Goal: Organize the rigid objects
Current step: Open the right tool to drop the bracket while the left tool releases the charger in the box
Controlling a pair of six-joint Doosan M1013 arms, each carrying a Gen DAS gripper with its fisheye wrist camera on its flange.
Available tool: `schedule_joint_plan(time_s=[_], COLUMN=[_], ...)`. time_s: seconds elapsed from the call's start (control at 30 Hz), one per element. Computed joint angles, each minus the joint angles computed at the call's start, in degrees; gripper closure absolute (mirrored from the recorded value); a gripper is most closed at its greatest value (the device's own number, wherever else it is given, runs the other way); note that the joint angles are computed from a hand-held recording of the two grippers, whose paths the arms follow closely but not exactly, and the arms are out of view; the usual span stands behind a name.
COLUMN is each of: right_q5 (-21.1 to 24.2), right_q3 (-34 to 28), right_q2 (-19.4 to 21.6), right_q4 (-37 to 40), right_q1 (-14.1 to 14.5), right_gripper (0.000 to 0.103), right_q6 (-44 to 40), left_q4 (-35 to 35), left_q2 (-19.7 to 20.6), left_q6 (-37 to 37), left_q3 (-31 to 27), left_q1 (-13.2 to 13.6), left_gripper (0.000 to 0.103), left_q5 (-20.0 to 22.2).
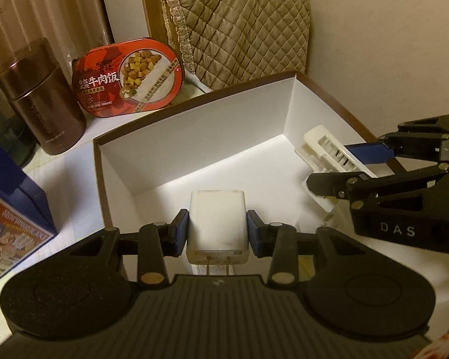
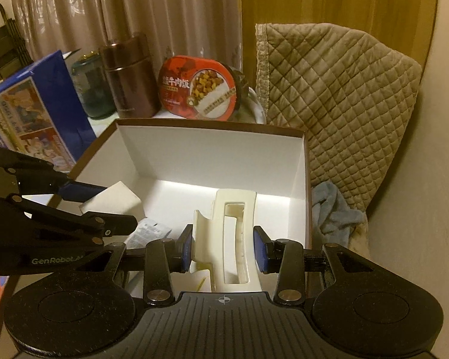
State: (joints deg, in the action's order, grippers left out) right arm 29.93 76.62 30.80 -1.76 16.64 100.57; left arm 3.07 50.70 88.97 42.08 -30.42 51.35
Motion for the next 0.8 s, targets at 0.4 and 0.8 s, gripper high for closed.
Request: schedule_joint_plan(time_s=[0.4,0.8], right_q5=[1.5,-0.8], right_q3=[-3.4,-3.5], right_q2=[2.7,3.0], right_q4=[-0.5,-1.5], right_q1=[-0.4,-0.4], right_gripper=[0.066,0.066], right_q6=[-1.4,-0.7], left_q4=[0.6,1.3], left_q2=[5.5,5.1], left_q6=[-0.9,-1.9], left_q3=[-9.4,-8.9], left_q1=[0.3,0.7], left_gripper=[0.066,0.059], left_q5=[4.2,4.2])
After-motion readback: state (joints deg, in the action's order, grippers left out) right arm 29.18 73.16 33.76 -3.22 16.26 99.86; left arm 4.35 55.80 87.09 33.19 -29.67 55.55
